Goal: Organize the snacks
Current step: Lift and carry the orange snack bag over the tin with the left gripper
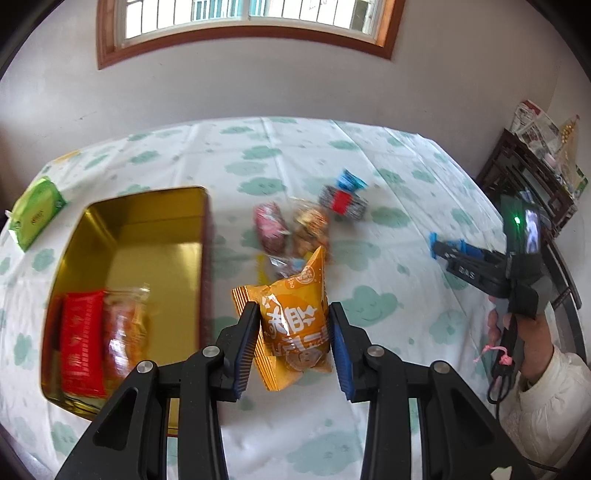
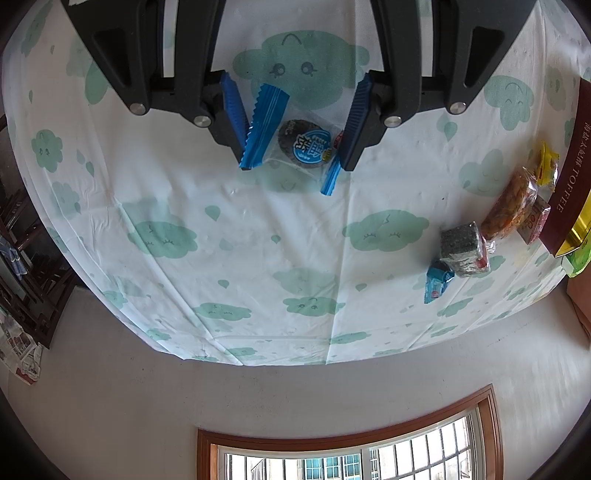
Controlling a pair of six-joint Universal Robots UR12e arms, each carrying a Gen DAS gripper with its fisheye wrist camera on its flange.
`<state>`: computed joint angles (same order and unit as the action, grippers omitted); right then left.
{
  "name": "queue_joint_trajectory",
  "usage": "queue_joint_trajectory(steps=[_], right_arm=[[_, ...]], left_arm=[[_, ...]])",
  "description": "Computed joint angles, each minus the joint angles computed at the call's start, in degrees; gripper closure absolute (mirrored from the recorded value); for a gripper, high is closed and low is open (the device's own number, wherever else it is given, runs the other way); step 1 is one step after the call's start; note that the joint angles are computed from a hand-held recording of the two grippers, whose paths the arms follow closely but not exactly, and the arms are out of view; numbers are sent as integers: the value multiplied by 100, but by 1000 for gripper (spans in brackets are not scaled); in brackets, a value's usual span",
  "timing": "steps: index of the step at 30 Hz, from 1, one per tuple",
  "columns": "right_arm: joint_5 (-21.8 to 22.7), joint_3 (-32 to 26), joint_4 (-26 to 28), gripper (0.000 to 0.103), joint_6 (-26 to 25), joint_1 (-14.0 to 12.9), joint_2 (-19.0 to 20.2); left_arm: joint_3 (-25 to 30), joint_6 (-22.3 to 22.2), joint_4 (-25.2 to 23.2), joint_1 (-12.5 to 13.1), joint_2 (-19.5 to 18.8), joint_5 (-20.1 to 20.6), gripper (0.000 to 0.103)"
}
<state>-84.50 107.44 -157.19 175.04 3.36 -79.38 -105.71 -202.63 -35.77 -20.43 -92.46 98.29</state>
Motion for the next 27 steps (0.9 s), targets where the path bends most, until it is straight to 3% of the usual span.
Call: queue_joint_trajectory(steps=[14, 22, 27], right_arm=[[-18, 1, -1, 54, -15, 0, 0], [-39, -3, 0, 54, -14, 14, 3], [-48, 0, -3, 54, -21, 15, 3]], left_arm=[[-195, 58, -185, 674, 320, 550, 69], [-259, -14, -466, 1163, 298, 384, 70], [-253, 32, -483, 1295, 222, 327, 70]])
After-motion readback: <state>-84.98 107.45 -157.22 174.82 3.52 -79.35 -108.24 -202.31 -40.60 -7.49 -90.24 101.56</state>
